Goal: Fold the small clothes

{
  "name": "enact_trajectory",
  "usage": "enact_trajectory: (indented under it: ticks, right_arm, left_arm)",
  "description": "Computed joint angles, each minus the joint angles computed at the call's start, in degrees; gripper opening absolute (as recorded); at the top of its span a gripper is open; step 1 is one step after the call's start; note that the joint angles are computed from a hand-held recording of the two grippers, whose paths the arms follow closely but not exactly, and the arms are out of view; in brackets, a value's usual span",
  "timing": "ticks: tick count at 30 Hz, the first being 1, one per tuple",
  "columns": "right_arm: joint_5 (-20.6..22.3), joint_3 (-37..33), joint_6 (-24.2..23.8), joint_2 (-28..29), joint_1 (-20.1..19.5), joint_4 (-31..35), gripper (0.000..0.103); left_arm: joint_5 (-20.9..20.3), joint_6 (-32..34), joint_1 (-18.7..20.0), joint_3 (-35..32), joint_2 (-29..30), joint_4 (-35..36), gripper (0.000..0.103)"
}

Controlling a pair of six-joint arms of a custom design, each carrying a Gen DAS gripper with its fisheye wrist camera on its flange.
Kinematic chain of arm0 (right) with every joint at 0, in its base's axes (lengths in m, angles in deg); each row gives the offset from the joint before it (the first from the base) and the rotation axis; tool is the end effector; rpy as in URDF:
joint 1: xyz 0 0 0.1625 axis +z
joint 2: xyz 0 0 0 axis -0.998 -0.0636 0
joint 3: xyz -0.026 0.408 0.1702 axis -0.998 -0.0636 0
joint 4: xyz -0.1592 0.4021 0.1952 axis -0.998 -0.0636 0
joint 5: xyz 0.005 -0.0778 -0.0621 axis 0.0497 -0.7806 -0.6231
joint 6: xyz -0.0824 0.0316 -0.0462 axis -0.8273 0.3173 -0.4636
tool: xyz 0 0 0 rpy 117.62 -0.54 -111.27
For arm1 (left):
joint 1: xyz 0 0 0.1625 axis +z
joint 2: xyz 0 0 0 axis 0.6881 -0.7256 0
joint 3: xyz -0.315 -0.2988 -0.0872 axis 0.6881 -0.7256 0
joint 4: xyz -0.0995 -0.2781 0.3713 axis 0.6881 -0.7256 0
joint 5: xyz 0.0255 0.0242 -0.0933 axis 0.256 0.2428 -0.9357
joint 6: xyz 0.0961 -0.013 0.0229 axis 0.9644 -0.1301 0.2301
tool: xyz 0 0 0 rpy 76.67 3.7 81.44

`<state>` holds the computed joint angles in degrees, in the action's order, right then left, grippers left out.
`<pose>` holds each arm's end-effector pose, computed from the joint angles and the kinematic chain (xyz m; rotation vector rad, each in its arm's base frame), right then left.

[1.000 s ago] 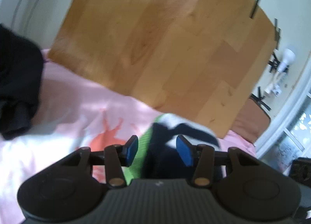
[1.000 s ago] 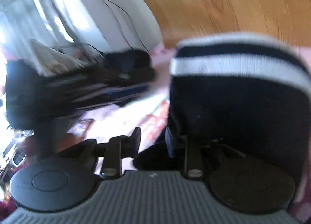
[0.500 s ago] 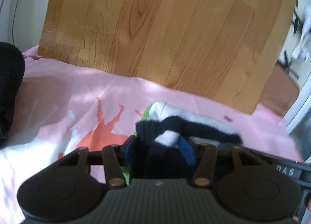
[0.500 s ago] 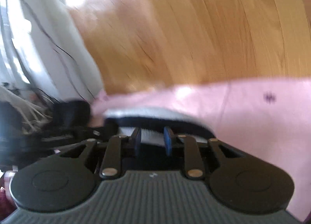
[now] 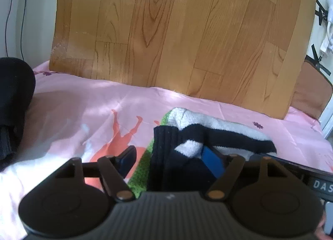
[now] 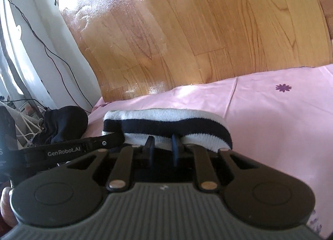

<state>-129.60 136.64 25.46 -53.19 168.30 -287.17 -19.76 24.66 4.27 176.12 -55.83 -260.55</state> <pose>0.0586 -0.4971 0.2473 0.1984 -2.4567 1.4299 -0.2906 -0.5914 0.0318 0.9007 2.5303 -0.8968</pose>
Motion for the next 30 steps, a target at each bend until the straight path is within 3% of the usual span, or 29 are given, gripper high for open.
enact_trajectory:
  ticks: [11,17,22,25,30]
  right_arm:
    - [-2.26,2.27,-0.33,-0.72,1.37,-2.38,0.027]
    - [-5.63,4.79,-5.76,3.21,3.38,-14.32,0.040]
    - [-6.85,6.54,-7.74,6.95,3.14,-23.15,0.042]
    - [-7.44,6.71,-9.89,10.15,2.53,-28.01,0.043]
    - [-7.80,6.30,-10.67,10.62,2.62,-28.59,0.046]
  left_arm:
    - [1.96,-1.88,-1.13,2.49,-1.20,-0.90,0.075]
    - [3.14,0.93,-2.32,6.58,-1.70,-7.38,0.072]
    - [3.98,4.01,-2.92,9.26,-0.91,-13.20,0.073]
    - [4.85,6.25,-3.01,10.07,0.63,-16.99,0.079]
    - [7.74,9.61,-4.33,10.22,2.32,-20.86,0.080]
